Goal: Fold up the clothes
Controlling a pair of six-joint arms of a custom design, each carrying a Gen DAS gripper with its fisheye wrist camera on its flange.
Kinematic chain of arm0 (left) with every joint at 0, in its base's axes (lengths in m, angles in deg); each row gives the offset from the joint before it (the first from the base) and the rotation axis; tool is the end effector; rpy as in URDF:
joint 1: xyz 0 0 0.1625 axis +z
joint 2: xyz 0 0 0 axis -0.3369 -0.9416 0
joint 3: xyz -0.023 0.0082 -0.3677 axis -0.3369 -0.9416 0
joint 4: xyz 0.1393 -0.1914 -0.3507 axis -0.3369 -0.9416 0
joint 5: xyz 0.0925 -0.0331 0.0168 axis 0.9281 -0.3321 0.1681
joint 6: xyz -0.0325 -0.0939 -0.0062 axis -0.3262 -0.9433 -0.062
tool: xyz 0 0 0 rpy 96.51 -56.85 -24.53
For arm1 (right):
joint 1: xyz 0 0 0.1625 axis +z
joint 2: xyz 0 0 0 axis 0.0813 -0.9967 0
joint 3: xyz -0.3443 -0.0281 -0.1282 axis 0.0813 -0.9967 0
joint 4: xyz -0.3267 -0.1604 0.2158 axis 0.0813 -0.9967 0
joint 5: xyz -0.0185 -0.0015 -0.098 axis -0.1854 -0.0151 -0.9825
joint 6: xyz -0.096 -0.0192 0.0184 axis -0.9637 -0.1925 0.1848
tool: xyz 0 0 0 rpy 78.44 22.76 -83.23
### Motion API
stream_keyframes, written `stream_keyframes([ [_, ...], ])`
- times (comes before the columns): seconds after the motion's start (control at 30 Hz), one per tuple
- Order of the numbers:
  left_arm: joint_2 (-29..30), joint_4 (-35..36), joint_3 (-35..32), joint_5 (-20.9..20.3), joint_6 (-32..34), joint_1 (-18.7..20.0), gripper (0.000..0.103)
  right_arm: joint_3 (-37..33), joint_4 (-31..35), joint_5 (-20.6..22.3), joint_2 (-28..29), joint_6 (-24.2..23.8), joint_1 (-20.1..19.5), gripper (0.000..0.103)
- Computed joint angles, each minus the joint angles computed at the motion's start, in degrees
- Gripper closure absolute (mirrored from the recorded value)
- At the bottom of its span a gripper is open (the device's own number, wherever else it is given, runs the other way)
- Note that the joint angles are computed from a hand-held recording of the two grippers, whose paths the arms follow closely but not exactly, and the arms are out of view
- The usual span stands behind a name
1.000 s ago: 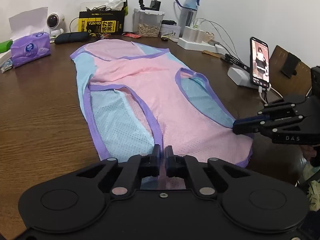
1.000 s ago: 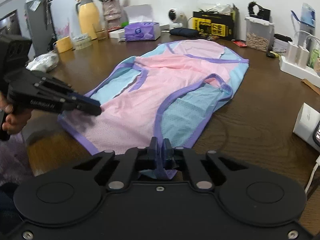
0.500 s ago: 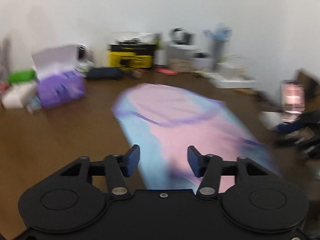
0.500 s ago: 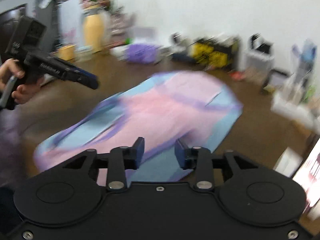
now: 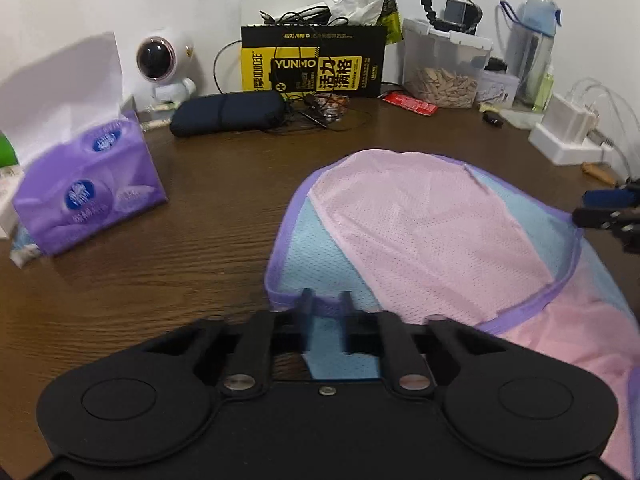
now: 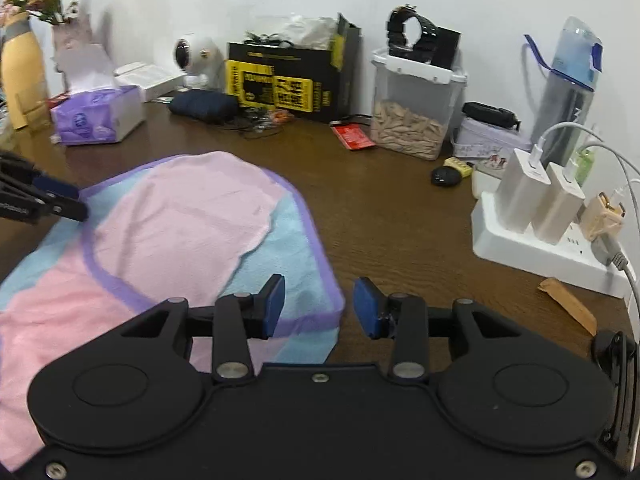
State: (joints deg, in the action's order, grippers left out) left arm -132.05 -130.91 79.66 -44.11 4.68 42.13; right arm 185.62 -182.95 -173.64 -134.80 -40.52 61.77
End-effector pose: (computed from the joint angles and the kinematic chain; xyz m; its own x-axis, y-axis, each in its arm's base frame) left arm -0.3888 -0.3867 -0.0175 -0.6994 0.2649 -0.6638 0.6193 0.6883 -0.3778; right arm -0.0254 -0.3909 0.3911 -0.6374 -0.3051 0.7076 -0.7004 0.6122 -0.3670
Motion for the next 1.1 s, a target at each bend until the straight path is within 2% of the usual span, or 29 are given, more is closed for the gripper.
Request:
stream_keyframes([
  [0.1, 0.25, -3.21, 1.45, 5.43, -1.41, -0.56, 0.099, -0.16, 0.07, 0.14, 1.13, 0.84, -0.87, 0.058],
  [0.17, -0.89, -1.72, 2.43, 9.75, -8.56, -0.08, 0.098, 0.37, 0.34, 0.90, 0.87, 0.38, -1.59, 0.058],
  [0.2, -1.25, -1.01, 2.59, 10.46, -10.34, 0.06, 0.098, 0.45, 0.31, 1.11, 0.78, 0.55, -1.59, 0.058],
  [0.23, -1.90, -1.09, 2.79, 8.85, -10.24, 0.23, 0.097, 0.74, 0.64, 1.78, 0.20, 0.69, -1.90, 0.058],
  [0.3, -3.62, -1.47, 3.29, 4.21, -9.48, 0.75, 0.080, 1.56, 1.73, 3.70, -1.68, 0.33, -3.01, 0.058],
  [0.33, -3.90, -2.86, 3.43, 1.33, -7.05, 0.91, 0.052, 1.68, 2.58, 3.94, -2.30, -0.02, -3.16, 0.058],
  [0.37, -3.46, -4.07, 3.19, -1.10, -3.75, 0.76, 0.037, 1.75, 3.33, 4.12, -2.82, -0.32, -3.24, 0.058],
  [0.43, -1.97, -2.95, 1.70, -2.74, 0.83, 0.14, 0.037, 1.78, 3.65, 3.99, -2.93, -0.78, -2.97, 0.058],
  [0.47, -1.08, -1.15, 0.69, -2.58, 1.93, -0.22, 0.044, 1.90, 3.78, 3.92, -3.06, -1.13, -2.85, 0.058],
  [0.5, -0.41, -0.08, 0.02, -2.79, 2.35, -0.31, 0.052, 2.02, 3.91, 3.85, -3.16, -1.43, -2.75, 0.058],
  [0.57, 0.20, -0.51, -0.40, -3.72, 2.21, 0.01, 0.090, 2.18, 4.24, 3.79, -3.13, -1.39, -2.65, 0.058],
  [0.6, 0.17, -2.17, -0.14, -4.32, 1.88, 0.35, 0.096, 2.25, 4.40, 3.70, -3.10, -1.41, -2.58, 0.058],
  [0.63, 0.13, -2.77, 0.16, -3.60, 1.24, 0.19, 0.098, 2.30, 4.56, 3.32, -3.08, -1.63, -2.45, 0.058],
  [0.73, -0.06, -4.38, 1.24, 0.36, -0.49, -0.60, 0.099, 2.46, 5.75, 2.63, -3.37, -2.48, -2.34, 0.058],
  [0.87, 0.58, -9.67, 2.31, 2.13, -0.06, -0.22, 0.098, 2.50, 6.33, 3.48, -3.63, -2.05, -2.99, 0.058],
  [1.0, -1.31, -2.23, 1.99, 1.42, -3.23, -1.09, 0.094, 3.44, 7.47, 4.39, -5.39, -2.93, -2.78, 0.058],
  [1.03, -1.94, -0.71, 2.30, 1.48, -4.22, -1.78, 0.088, 3.97, 8.96, 5.07, -6.85, -4.11, -2.82, 0.058],
  [1.07, -2.86, 0.46, 3.06, 1.11, -5.40, -2.70, 0.073, 4.53, 11.70, 5.53, -8.86, -5.72, -2.94, 0.058],
  [1.1, -3.83, 0.95, 4.13, 0.46, -6.34, -3.73, 0.063, 5.09, 14.26, 5.98, -10.84, -7.30, -3.12, 0.058],
])
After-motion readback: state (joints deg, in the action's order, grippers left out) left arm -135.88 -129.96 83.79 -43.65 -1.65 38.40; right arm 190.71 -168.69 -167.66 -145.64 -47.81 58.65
